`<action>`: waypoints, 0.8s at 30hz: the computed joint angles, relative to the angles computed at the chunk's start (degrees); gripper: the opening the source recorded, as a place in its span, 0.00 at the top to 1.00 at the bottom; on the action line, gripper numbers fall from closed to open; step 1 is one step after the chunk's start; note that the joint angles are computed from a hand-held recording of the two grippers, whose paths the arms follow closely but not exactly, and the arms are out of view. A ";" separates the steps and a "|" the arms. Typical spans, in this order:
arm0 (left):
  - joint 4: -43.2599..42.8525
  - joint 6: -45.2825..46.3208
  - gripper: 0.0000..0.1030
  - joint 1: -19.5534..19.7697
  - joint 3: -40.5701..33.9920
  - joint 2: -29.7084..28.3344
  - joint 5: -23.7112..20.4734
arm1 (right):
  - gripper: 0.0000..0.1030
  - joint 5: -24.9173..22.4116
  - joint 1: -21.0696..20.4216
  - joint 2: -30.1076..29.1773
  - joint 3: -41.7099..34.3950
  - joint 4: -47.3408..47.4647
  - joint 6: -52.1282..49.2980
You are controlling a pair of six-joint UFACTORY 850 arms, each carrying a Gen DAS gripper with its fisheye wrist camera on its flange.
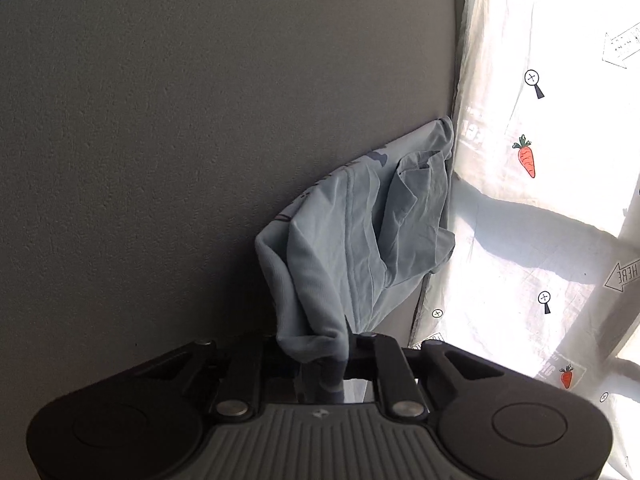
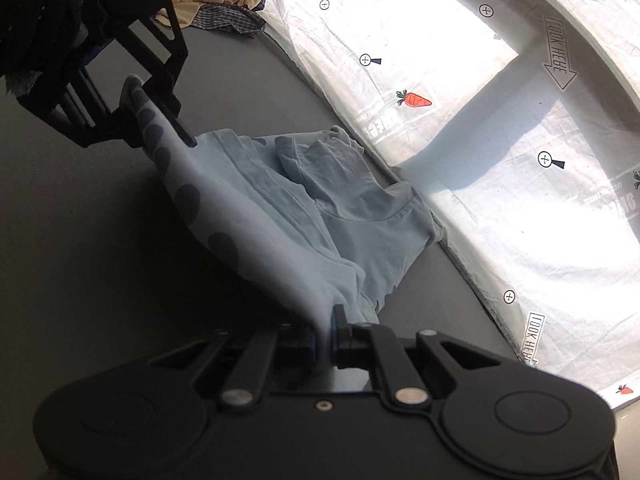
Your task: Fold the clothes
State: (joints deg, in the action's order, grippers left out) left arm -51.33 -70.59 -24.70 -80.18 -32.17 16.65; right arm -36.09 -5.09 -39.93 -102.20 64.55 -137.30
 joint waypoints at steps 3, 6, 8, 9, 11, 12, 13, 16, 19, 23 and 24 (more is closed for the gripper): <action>-0.45 -2.36 0.86 -0.46 0.26 0.19 3.00 | 0.92 2.15 0.09 0.87 2.75 2.66 -4.47; -1.28 -1.61 0.86 0.03 -0.77 -0.08 2.39 | 0.79 5.41 0.82 1.50 5.33 1.38 -4.37; -3.09 0.19 0.86 0.15 -1.56 -0.33 1.88 | 0.78 8.44 1.48 1.68 7.15 3.59 -9.37; -4.22 1.39 0.86 0.12 -1.81 -0.39 1.76 | 0.80 9.24 1.69 1.46 7.45 4.02 -11.39; -8.89 6.20 0.87 0.09 -2.57 -0.45 0.63 | 0.89 8.24 1.70 0.34 5.69 -1.08 -8.23; -10.38 7.41 0.88 -0.10 -2.42 -0.16 0.51 | 0.91 6.46 1.48 -0.31 3.91 -5.37 -4.18; -10.19 7.13 0.89 -0.30 -1.99 0.22 0.80 | 0.92 3.82 0.95 -0.85 1.95 -8.31 -1.36; -5.36 2.69 0.89 -1.78 1.06 2.66 4.42 | 0.93 -6.11 -1.23 -2.20 -4.29 -13.73 3.06; -5.73 3.23 0.89 -4.12 4.12 6.27 5.20 | 0.93 -21.76 -3.71 -4.47 -14.10 -23.08 12.26; -9.73 1.28 0.89 -9.37 8.30 11.40 6.61 | 0.93 -45.75 -6.87 -11.44 -31.94 -31.62 28.00; -10.84 0.74 0.89 -10.18 8.64 11.97 6.36 | 0.93 -51.19 -7.46 -14.52 -37.94 -32.37 31.51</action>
State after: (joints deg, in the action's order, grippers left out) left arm -62.17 -69.85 -34.88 -71.54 -20.20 23.01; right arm -87.28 -12.55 -54.45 -140.15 32.18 -105.79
